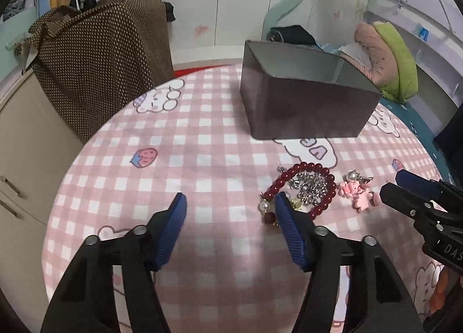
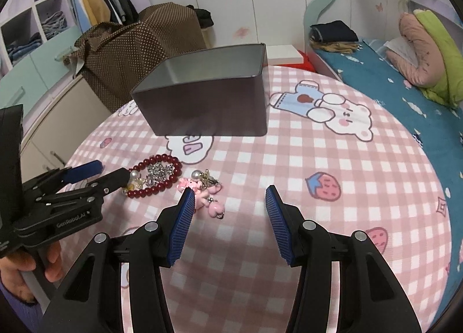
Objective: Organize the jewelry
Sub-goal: 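Return both tools to the table and grasp the red bead bracelet with the left tool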
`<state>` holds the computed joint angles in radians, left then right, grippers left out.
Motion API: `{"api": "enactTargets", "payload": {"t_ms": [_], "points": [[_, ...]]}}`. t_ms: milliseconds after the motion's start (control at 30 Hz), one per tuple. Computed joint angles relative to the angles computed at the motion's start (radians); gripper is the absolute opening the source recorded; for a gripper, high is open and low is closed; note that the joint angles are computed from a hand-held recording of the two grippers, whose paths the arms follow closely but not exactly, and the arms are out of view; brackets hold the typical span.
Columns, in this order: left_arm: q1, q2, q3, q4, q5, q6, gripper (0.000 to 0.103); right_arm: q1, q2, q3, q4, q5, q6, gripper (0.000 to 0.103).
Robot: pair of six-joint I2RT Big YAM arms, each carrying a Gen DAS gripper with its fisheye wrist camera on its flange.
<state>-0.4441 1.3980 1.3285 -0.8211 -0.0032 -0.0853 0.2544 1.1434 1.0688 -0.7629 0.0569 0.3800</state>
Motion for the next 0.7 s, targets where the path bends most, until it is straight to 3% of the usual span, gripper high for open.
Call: {"api": "enactTargets", "payload": {"t_ms": [100,167,333,467,567,700], "points": [[-0.018,0.009,0.009,-0.012,-0.044,0.031,0.057,0.0,0.005,-0.003,0.003,-0.007,0.002,0.05],[-0.025,0.01,0.01,-0.01,-0.056,0.037,0.047,0.0,0.005,-0.004,0.006,-0.011,0.001,0.05],[-0.037,0.004,0.007,-0.003,-0.05,0.062,0.011,0.007,0.008,-0.004,0.006,-0.016,-0.004,0.05],[-0.035,0.004,0.008,-0.004,-0.033,0.054,0.008,0.018,0.014,-0.005,-0.001,-0.017,-0.012,0.05],[-0.009,0.005,0.017,-0.014,0.077,0.026,0.007,0.025,0.014,-0.005,-0.001,-0.013,-0.021,0.051],[-0.006,-0.015,0.011,0.005,0.131,0.017,0.006,0.038,0.025,0.005,-0.018,0.012,-0.043,0.051]]}}
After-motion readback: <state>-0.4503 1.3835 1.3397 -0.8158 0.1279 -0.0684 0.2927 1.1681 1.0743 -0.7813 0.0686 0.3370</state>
